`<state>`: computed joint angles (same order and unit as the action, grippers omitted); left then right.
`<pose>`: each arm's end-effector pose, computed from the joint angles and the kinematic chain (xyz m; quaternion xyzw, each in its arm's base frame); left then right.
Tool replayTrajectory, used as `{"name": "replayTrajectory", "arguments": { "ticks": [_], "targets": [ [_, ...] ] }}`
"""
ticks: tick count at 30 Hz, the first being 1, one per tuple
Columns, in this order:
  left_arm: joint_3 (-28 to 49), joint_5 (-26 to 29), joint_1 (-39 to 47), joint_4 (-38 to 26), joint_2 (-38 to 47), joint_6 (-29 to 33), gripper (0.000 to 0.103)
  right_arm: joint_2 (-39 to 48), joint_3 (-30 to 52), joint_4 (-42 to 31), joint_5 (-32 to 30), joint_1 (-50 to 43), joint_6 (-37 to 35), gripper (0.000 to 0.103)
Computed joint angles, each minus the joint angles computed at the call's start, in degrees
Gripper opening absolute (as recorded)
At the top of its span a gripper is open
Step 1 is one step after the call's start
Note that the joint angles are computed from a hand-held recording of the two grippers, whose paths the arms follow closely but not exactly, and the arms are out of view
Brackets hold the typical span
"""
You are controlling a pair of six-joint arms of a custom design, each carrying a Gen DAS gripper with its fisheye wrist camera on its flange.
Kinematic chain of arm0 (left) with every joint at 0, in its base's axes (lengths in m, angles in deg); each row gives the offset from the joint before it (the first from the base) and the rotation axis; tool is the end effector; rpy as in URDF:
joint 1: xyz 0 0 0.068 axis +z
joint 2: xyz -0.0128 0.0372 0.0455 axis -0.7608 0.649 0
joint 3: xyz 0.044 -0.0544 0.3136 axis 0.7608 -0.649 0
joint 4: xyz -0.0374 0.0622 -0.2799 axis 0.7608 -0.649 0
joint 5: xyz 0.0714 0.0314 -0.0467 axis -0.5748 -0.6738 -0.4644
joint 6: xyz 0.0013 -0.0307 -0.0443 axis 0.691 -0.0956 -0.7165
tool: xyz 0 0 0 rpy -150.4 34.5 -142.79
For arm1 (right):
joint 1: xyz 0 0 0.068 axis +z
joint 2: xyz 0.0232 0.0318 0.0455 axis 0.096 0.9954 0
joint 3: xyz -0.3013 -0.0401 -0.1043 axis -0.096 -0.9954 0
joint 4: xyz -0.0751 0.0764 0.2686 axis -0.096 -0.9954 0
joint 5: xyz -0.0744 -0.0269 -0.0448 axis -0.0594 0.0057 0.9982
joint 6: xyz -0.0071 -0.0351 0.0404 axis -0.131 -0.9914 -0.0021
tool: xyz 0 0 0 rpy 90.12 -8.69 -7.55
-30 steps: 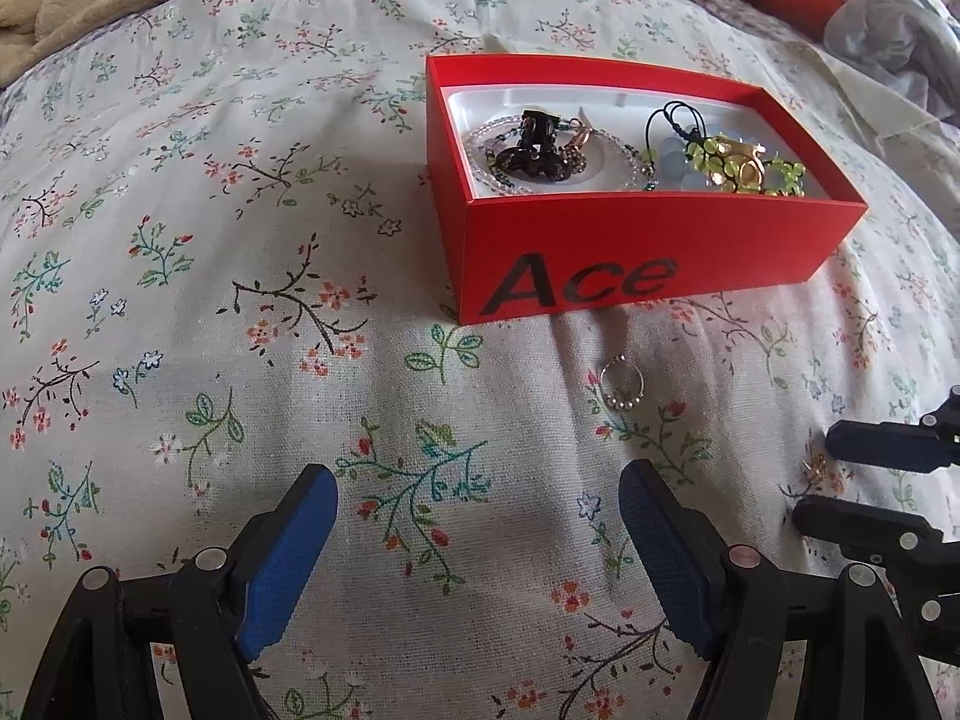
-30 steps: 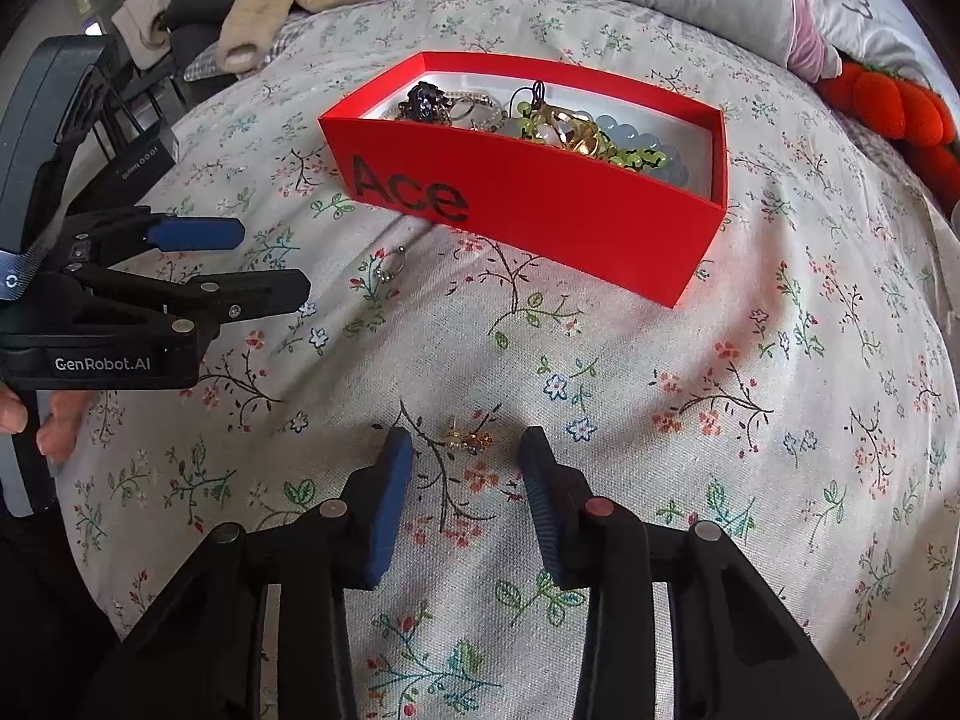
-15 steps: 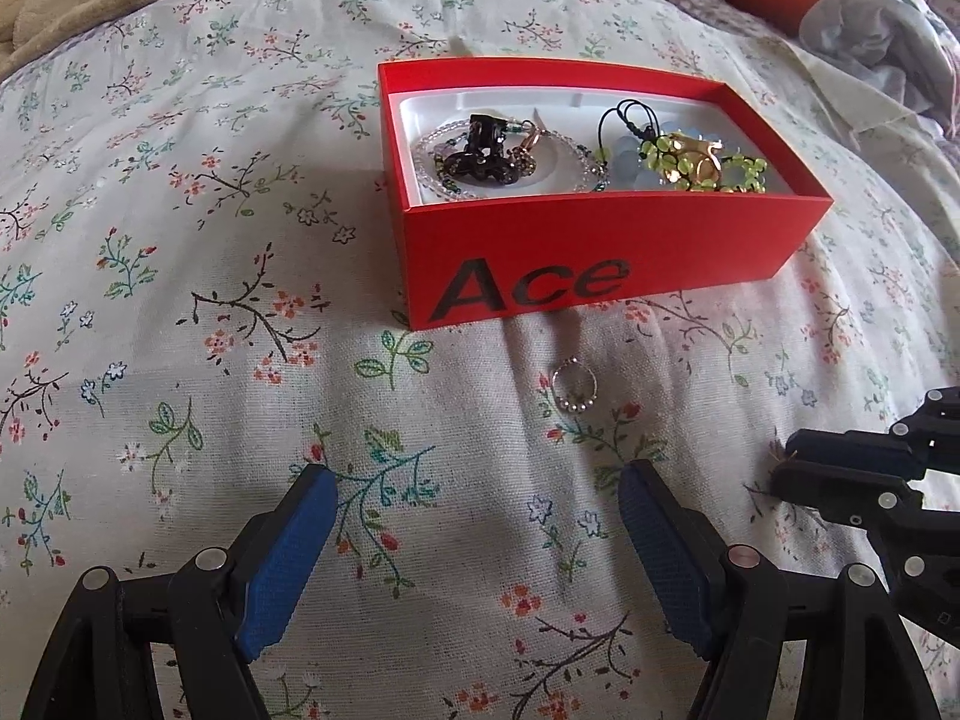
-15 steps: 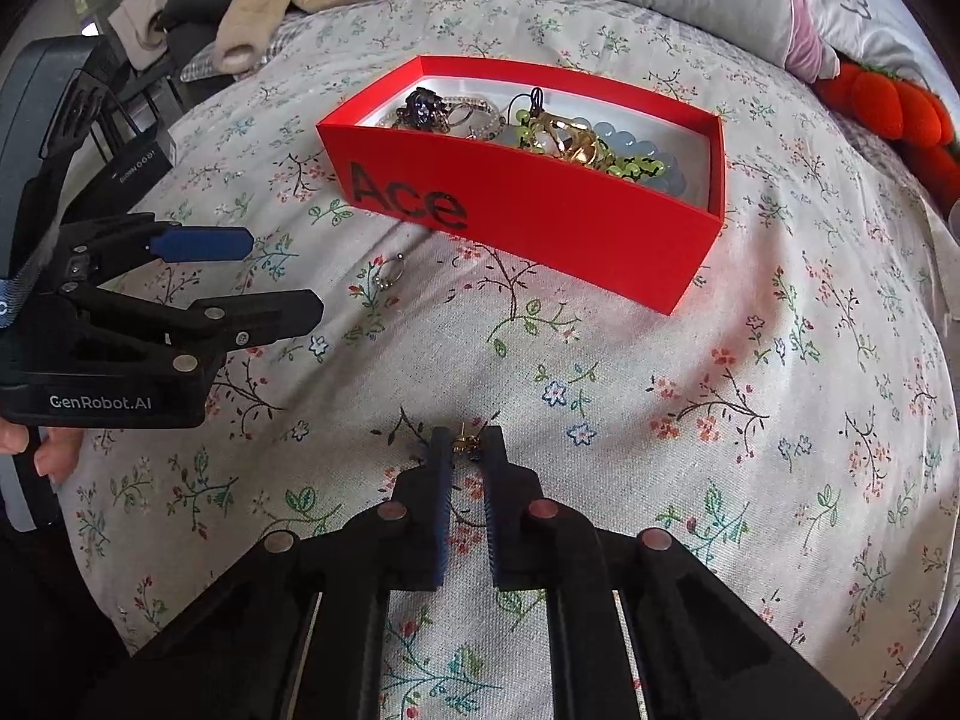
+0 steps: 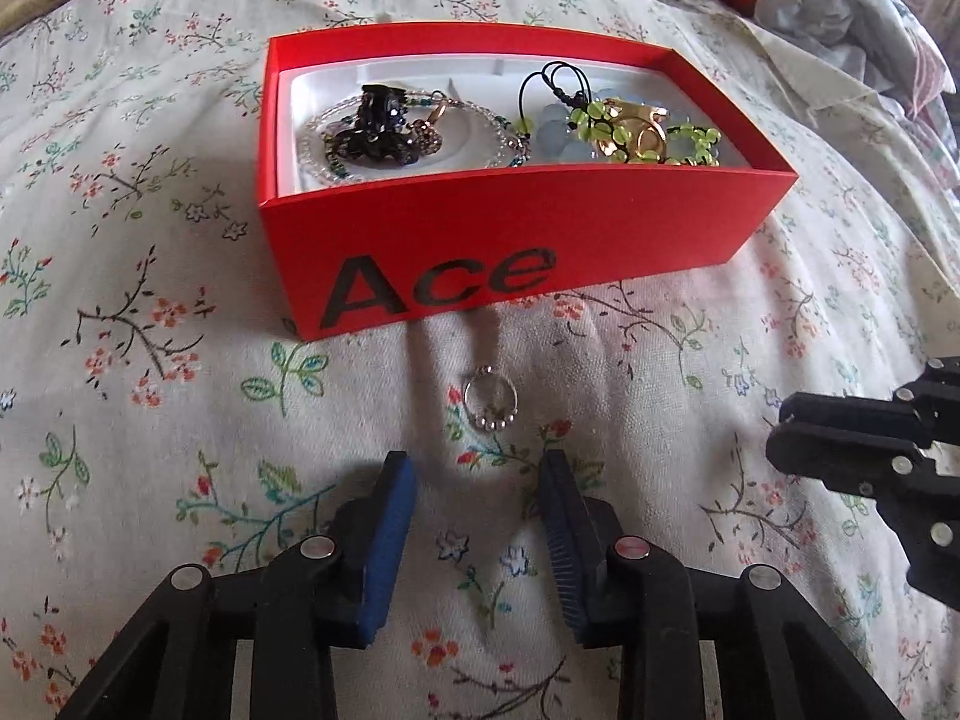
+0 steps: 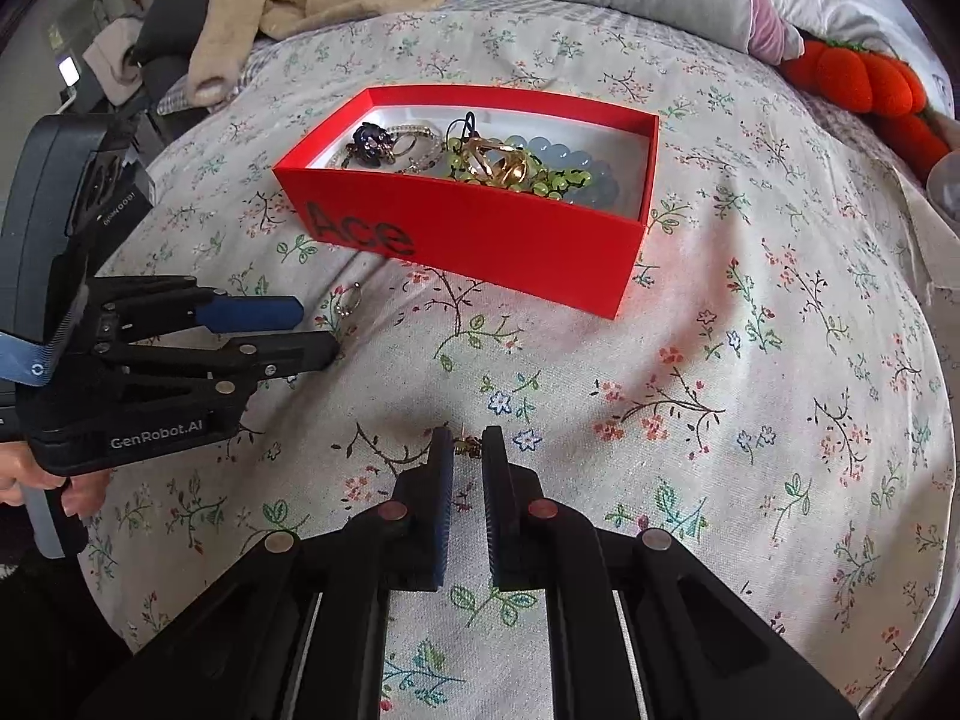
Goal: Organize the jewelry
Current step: 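Grasp the silver hoop earring with the left tool, then carry both earrings into the red box and open both tools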
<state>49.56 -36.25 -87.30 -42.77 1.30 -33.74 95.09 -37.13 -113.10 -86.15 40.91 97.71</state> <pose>0.2360 -0.1826 0.1665 0.1376 0.9485 -0.1385 0.2494 0.2029 0.1428 0.2012 -0.1848 0.9522 0.0854 0.2278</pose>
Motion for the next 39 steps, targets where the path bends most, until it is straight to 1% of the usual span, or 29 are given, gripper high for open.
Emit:
{"name": "replayTrajectory", "arguments": {
  "ticks": [5,10,12,14,16,27,29,30,31,35,39],
  "targets": [
    [1.0,0.0,0.2,1.5,1.8,-0.3,0.018,-0.9,-0.3,-0.4,-0.5,-0.3,-0.1,0.010],
    [2.3,-1.7,-1.1,1.8,3.3,0.9,0.009,-1.2,-0.4,-0.5,-0.8,-1.2,-0.3,0.010],
    [2.6,-2.7,-1.7,1.6,3.5,1.6,0.009,-1.3,-0.4,-0.6,-0.8,-1.5,-0.3,0.010],
    [2.7,-2.9,-1.9,1.5,3.6,2.2,0.002,-1.4,-0.4,-0.6,-0.8,-1.7,-0.3,0.010],
    [3.0,-2.8,-2.1,1.2,3.7,2.5,0.000,-1.5,-0.4,-0.7,-0.9,-1.8,-0.2,0.010],
    [2.2,-1.6,-1.8,-0.2,1.7,3.2,0.000,-3.3,-0.2,-1.0,-1.0,-2.2,0.2,0.010],
    [2.0,-2.2,-2.2,-0.3,1.1,3.4,0.000,-3.3,-0.1,-1.1,-1.1,-2.3,0.2,0.010],
    [1.8,-2.6,-2.5,-0.1,1.0,3.8,0.001,-3.2,-0.1,-1.2,-1.2,-2.3,0.2,0.010],
    [1.9,-3.4,-2.8,-0.1,1.1,4.3,0.011,-3.1,-0.1,-1.1,-1.1,-2.2,0.2,0.010],
    [1.4,-5.2,-2.5,1.7,2.3,5.6,0.023,-2.7,-0.1,-1.1,-1.2,-1.9,0.3,0.010],
    [1.5,-3.2,-0.9,2.8,3.0,5.3,0.025,-2.5,-0.4,-0.9,-1.4,-1.8,0.2,0.010]
  ]
}}
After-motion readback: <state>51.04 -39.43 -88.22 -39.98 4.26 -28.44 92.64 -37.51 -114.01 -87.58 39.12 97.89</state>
